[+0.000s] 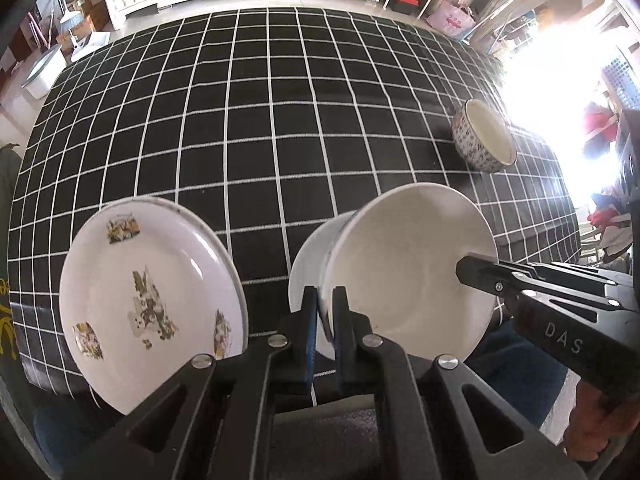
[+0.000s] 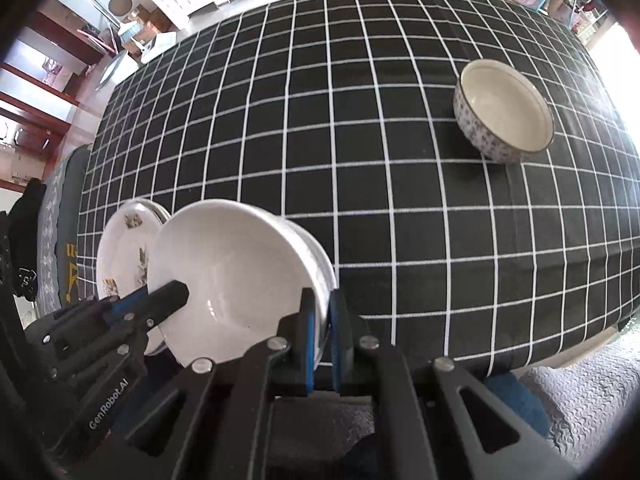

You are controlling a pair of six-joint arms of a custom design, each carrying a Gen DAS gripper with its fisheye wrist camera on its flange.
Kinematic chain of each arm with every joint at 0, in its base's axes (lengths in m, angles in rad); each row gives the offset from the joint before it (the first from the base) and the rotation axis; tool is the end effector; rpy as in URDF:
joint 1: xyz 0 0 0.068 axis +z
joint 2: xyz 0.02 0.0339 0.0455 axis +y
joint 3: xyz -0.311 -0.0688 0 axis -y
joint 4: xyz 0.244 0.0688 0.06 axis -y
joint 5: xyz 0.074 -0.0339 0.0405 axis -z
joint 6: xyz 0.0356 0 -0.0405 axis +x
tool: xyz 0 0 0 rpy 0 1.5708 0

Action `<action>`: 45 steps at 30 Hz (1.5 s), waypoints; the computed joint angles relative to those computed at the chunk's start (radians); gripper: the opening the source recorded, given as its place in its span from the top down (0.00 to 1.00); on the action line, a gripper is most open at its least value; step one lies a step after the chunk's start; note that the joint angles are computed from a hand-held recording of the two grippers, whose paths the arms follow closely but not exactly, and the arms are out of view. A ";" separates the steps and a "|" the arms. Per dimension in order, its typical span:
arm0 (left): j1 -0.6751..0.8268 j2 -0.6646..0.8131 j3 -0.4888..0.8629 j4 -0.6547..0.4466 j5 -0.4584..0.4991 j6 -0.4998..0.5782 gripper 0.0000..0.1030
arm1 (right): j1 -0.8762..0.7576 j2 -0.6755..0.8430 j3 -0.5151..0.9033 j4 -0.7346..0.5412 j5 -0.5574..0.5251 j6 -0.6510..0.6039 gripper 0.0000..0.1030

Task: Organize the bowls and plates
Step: 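Lift the cream bowl and lower it into the white bowl, then open the right gripper and lift it off the nested bowls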

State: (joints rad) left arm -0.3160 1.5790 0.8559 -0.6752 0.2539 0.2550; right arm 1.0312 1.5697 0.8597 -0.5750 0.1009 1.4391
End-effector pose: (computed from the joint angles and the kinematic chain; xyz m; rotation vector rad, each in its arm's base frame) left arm 0.2480 -0.0905 0.2012 0.8630 2.8245 -0.3845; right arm 0.1442 0.2338 0.2060 0.6148 2.8674 0.3496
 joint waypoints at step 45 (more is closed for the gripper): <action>-0.007 0.099 0.006 0.064 -0.032 -0.001 0.92 | -0.057 0.163 0.048 0.041 -0.071 -0.069 0.91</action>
State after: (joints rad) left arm -0.3231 1.6777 0.8618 -0.6114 0.2223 0.2539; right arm 0.9741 1.7327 0.9075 -0.5342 0.0299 1.3698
